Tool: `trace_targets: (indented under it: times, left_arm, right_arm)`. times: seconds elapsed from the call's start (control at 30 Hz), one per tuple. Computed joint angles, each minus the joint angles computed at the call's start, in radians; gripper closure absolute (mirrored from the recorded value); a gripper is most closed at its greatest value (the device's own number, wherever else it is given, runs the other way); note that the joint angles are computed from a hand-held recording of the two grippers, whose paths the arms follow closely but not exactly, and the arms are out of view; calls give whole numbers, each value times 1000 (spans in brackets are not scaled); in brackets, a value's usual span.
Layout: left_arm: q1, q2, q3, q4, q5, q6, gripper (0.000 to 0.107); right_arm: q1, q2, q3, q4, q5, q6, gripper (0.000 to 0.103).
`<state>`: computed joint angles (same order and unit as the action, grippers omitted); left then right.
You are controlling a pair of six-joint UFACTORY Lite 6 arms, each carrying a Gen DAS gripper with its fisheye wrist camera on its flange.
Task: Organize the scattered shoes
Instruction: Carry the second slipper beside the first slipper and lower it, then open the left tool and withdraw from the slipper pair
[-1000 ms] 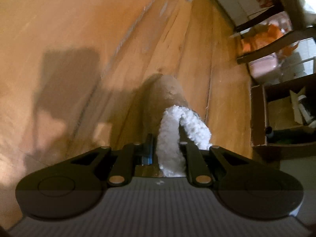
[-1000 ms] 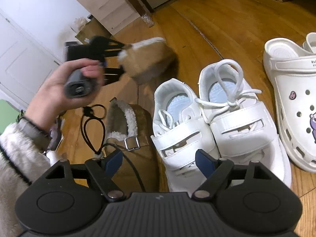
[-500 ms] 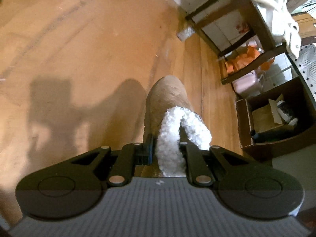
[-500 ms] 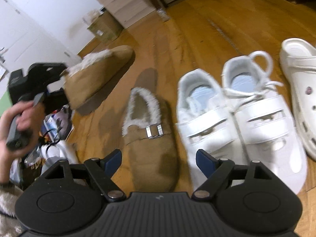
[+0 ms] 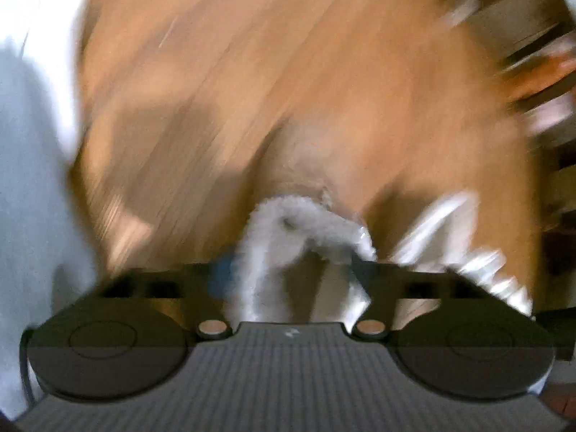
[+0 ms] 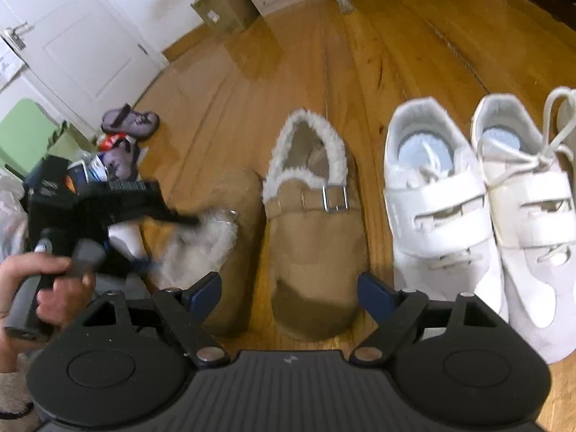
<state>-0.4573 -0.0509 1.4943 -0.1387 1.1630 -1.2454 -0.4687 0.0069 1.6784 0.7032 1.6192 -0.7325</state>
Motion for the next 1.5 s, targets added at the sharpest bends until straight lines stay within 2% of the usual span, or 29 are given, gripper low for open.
trace_targets:
  times: [0.07, 0.1, 0.2, 0.23, 0.3, 0.4, 0.43, 0.47, 0.6, 0.7, 0.8, 0.93, 1.1, 1.23, 1.37, 1.5]
  left_arm:
    - [15, -40, -41, -39, -42, 27, 26]
    - [-2, -35, -19, -7, -29, 12, 26]
    - [-53, 13, 121, 117, 86, 19, 21]
    - [-73, 6, 142, 167, 119, 1, 16]
    - [-93, -48, 118, 231, 146, -44, 15]
    - [-64, -116, 38, 209, 102, -68, 15]
    - [-55, -135, 15, 203, 87, -81, 15]
    - [-54, -142, 8, 205, 80, -99, 15]
    - [-92, -86, 80, 270, 149, -125, 15]
    - [-106, -60, 99, 264, 153, -86, 14]
    - [-89, -64, 99, 208, 131, -16, 14]
    - [-89, -70, 110, 177, 104, 31, 14]
    - [-110, 4, 204, 180, 161, 134, 14]
    - [-121, 43, 233, 167, 182, 181, 14]
    - [-142, 94, 283, 181, 228, 210, 14]
    - [-146, 111, 308, 195, 213, 265, 13]
  right_arm:
    - [18, -11, -28, -12, -15, -5, 19]
    - [34, -15, -38, -20, -25, -3, 19]
    - [76, -5, -20, -9, -34, -17, 20]
    - [91, 6, 4, 5, -32, -33, 20]
    - [120, 35, 67, 31, -23, -79, 25]
    - [180, 89, 168, 61, -9, -168, 37]
    - [216, 110, 192, 56, -17, -194, 44]
    - [252, 132, 220, 51, -24, -219, 46]
    - [366, 208, 314, 22, -19, -255, 47]
    - [484, 223, 322, -59, -78, -277, 47]
    - [571, 185, 266, -151, -145, -306, 51]
    - [621, 119, 158, -157, -230, -391, 51]
    - [647, 81, 70, -171, -321, -409, 51]
    - [594, 119, 90, -125, -265, -365, 50]
    - [595, 143, 128, -163, -265, -335, 50]
    - [593, 203, 220, -189, -233, -232, 50]
